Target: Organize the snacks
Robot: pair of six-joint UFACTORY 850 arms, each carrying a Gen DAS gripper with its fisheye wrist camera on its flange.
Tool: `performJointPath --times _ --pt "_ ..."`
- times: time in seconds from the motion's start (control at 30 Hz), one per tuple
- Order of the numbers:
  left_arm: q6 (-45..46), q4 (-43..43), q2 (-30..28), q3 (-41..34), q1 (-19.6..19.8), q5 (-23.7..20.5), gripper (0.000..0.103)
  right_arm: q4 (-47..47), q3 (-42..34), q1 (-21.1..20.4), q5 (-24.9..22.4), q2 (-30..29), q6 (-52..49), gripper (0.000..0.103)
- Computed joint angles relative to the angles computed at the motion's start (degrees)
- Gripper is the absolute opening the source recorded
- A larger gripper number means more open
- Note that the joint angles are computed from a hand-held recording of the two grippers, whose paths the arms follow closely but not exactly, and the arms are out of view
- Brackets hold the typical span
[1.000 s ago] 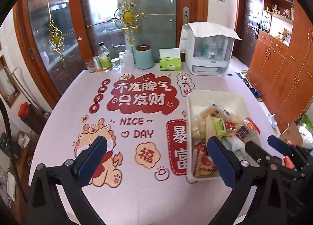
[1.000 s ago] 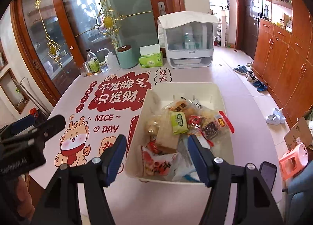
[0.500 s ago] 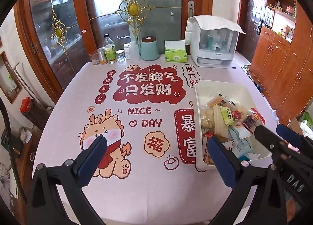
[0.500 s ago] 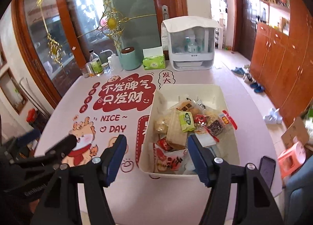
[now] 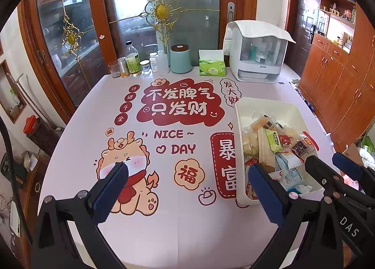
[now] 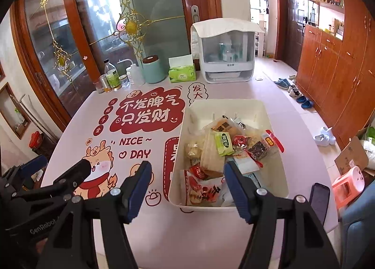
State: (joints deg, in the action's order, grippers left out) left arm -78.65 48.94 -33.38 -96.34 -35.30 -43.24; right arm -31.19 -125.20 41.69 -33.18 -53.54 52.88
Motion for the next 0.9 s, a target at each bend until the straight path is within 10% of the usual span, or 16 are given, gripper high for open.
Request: performJointPath --times 0.9 --pt "1.4 -2.84 -2.26 -2.59 0.7 -1.56 0.102 1.4 -3.94 0.17 -2.32 -2.35 -4.01 0.065"
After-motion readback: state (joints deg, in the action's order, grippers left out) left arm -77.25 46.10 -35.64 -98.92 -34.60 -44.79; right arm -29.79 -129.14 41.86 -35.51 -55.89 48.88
